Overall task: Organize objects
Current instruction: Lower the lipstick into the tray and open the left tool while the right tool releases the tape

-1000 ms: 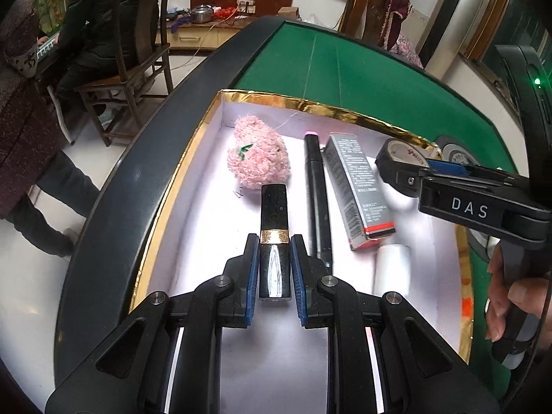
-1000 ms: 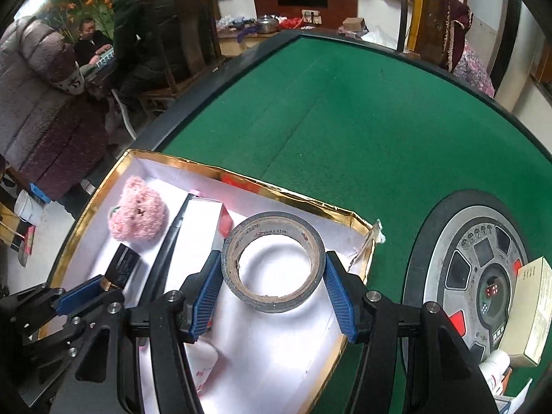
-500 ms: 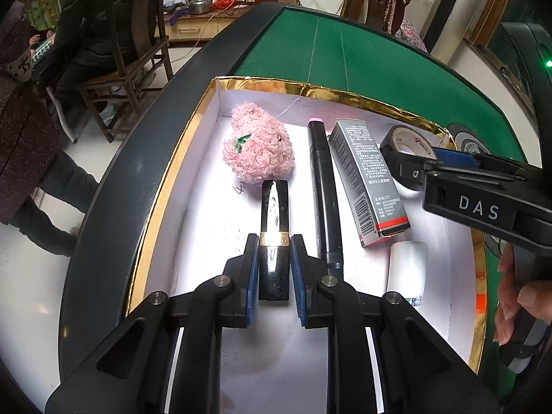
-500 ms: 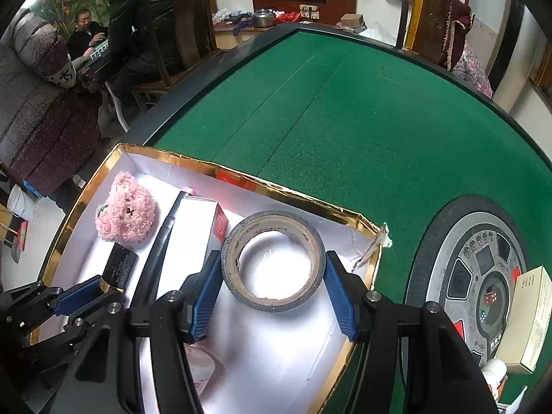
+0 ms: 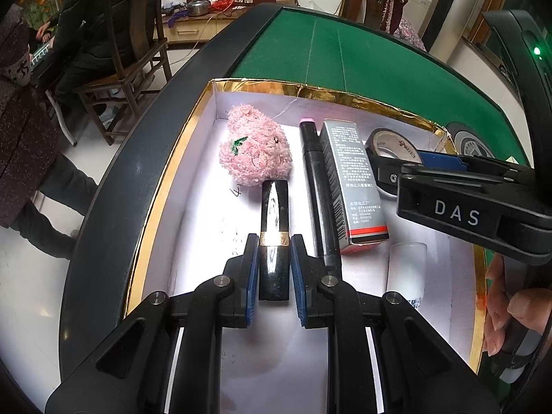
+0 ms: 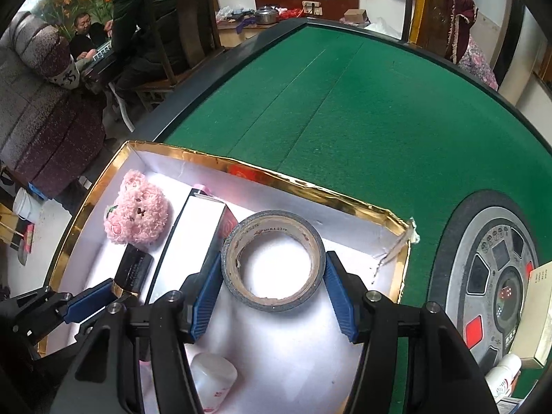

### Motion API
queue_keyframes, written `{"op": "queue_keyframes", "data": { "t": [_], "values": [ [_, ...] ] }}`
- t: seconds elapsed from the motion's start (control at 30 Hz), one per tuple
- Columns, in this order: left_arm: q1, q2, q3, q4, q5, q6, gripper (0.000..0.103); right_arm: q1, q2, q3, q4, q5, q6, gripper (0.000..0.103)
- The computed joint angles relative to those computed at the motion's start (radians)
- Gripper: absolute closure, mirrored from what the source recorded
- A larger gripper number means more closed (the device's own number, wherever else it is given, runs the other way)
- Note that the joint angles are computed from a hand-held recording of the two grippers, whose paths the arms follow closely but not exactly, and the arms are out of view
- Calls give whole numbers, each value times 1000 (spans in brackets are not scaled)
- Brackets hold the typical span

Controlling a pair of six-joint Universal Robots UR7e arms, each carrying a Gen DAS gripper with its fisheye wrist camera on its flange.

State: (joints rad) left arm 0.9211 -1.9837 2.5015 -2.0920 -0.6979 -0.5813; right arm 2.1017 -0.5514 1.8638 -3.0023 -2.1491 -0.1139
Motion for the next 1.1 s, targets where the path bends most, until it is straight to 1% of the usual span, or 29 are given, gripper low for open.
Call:
{"op": "queue_keyframes", "data": {
  "t": [0.1, 0.17, 0.47, 0.5, 0.57, 0.6, 0.63, 0.73, 1.0, 1.1],
  "values": [
    [9, 14, -6, -13, -7, 6, 86, 3, 3, -11, 27, -5, 1, 45],
    [-3, 17, -4, 1, -2, -3, 86, 4, 4, -17, 49, -12, 1, 44],
    [2, 16, -7, -11, -16, -14, 85, 3, -2, -15, 54, -4, -1, 44],
    [2, 17, -8, -8, -18, -16, 85, 4, -2, -14, 53, -5, -3, 44],
    [2, 18, -10, -8, -25, -17, 80, 8, -2, -11, 40, -12, -16, 43],
    [2, 16, -11, -10, -30, -15, 75, 10, -2, -10, 33, -14, -20, 43],
    [2, 15, -11, -11, -33, -12, 73, 11, -4, -5, 18, -13, -22, 43],
    [-2, 4, -8, -10, -33, -15, 73, 16, -11, 3, 1, -10, -25, 42],
    [-55, -55, -10, 87, -20, -97, 73, 24, -81, 74, -47, 37, -12, 42],
    [-98, -96, -10, 162, -13, -157, 73, 27, -125, 124, -71, 66, -7, 42]
  ]
}}
